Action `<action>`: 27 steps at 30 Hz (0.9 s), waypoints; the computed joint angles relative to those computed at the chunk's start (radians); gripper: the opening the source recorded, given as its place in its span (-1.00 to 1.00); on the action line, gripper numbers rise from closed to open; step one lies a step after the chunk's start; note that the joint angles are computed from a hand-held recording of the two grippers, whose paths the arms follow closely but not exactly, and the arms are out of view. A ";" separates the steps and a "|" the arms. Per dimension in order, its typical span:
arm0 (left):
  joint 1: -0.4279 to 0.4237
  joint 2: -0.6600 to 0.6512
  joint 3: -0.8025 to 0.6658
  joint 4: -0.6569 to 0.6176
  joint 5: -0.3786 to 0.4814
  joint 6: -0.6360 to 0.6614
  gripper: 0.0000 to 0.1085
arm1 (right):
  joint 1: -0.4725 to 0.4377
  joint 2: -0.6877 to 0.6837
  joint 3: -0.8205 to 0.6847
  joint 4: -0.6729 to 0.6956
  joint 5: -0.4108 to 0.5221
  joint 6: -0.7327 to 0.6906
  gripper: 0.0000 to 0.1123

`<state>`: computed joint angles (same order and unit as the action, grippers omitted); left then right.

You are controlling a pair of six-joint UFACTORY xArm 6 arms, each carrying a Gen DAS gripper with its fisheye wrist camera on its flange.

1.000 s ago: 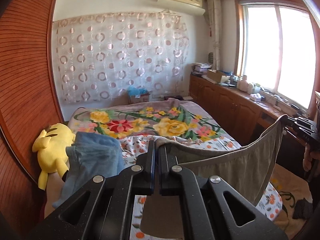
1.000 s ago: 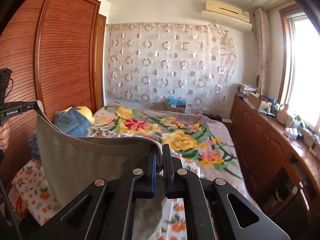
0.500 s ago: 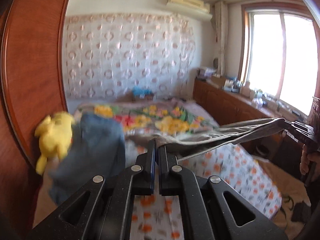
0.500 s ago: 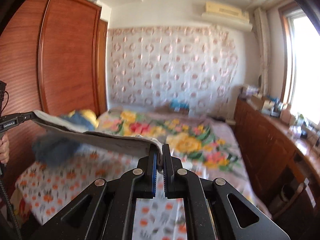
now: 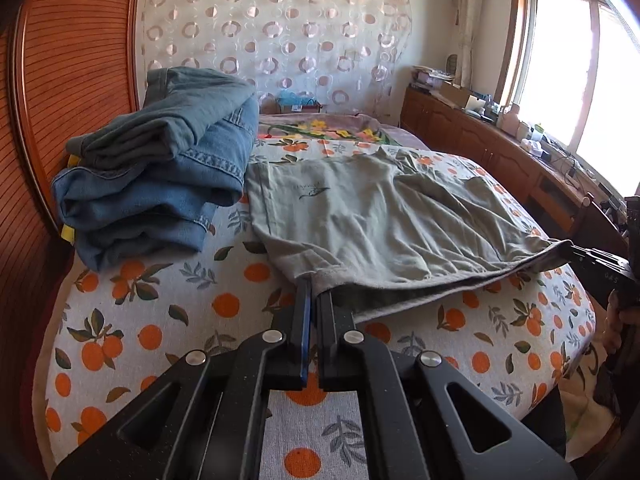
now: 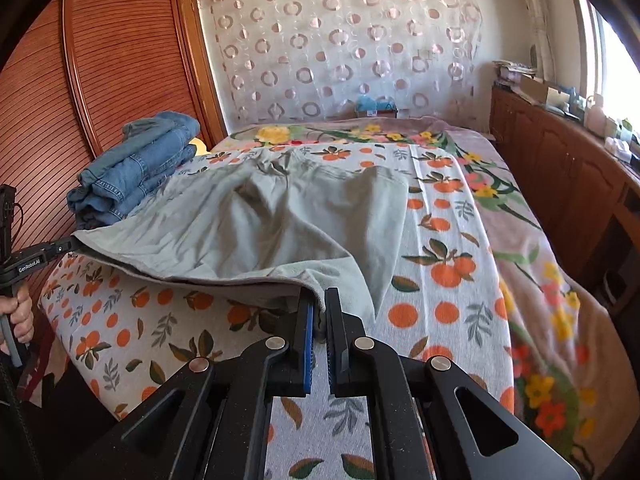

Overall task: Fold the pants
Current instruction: 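Lower the pants flat onto the sheet and open the left gripper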

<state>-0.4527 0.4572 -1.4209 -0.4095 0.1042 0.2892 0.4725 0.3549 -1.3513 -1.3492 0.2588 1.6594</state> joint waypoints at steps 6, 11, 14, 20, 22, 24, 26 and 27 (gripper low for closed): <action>0.002 -0.024 0.023 -0.121 0.017 0.113 -0.95 | -0.013 -0.066 0.075 -0.031 -0.025 0.028 -0.91; -0.014 -0.067 0.078 -0.256 0.013 0.230 -0.95 | 0.003 -0.105 0.128 -0.097 -0.017 0.094 -0.91; -0.022 -0.088 0.107 -0.301 0.007 0.276 -0.95 | 0.009 -0.114 0.146 -0.075 -0.009 0.067 -0.91; -0.029 -0.125 0.154 -0.358 -0.001 0.337 -0.95 | 0.017 -0.141 0.183 -0.088 -0.011 0.093 -0.91; -0.028 -0.132 0.168 -0.345 -0.007 0.331 -0.95 | 0.022 -0.146 0.192 -0.082 -0.007 0.086 -0.91; -0.029 -0.140 0.180 -0.338 -0.008 0.324 -0.95 | 0.027 -0.147 0.199 -0.066 -0.006 0.069 -0.91; -0.025 -0.147 0.188 -0.345 0.000 0.328 -0.95 | 0.034 -0.148 0.207 -0.038 -0.006 0.042 -0.91; -0.027 -0.150 0.195 -0.351 -0.002 0.332 -0.95 | 0.037 -0.149 0.212 -0.033 -0.003 0.038 -0.91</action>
<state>-0.4800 0.3071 -1.2259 -0.7605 0.1022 0.6213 0.5100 0.2054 -1.1392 -1.3827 0.2559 1.6972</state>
